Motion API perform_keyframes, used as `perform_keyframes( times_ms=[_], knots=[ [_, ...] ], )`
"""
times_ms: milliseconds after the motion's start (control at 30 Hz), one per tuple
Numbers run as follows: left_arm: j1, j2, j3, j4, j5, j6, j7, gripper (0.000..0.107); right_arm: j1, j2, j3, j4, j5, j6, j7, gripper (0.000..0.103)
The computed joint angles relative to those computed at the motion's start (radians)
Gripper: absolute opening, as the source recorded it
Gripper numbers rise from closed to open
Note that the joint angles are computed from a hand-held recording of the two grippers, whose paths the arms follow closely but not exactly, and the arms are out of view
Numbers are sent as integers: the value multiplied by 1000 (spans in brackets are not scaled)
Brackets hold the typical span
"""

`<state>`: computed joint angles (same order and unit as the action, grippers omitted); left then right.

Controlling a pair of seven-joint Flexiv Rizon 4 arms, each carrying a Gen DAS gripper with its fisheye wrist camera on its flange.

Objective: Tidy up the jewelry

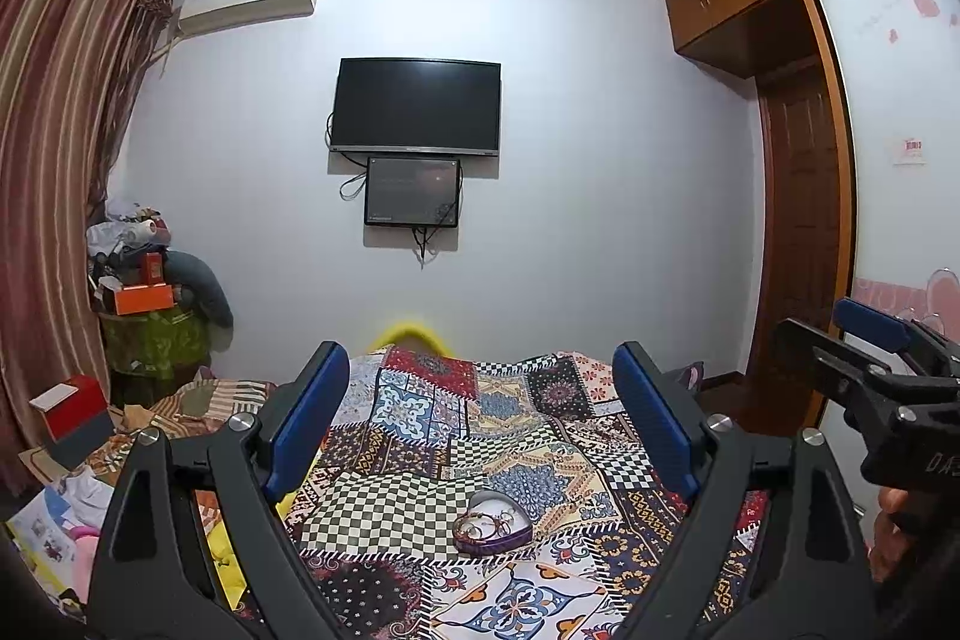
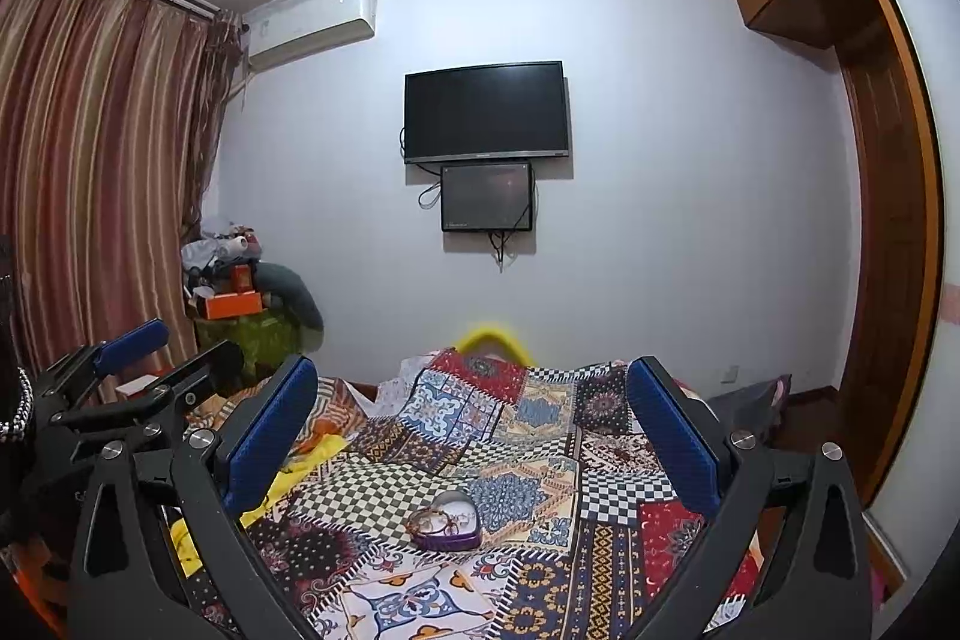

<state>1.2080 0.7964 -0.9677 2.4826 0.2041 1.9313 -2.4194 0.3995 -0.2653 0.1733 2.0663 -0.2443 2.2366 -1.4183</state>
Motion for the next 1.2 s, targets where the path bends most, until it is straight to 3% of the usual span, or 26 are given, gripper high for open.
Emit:
perform_keyframes(
  times_ms=[1200],
  knots=[
    [24,-90,-43,-21,32,2,4,92,-53,8,10,9,-96,-48,95,102]
  ],
)
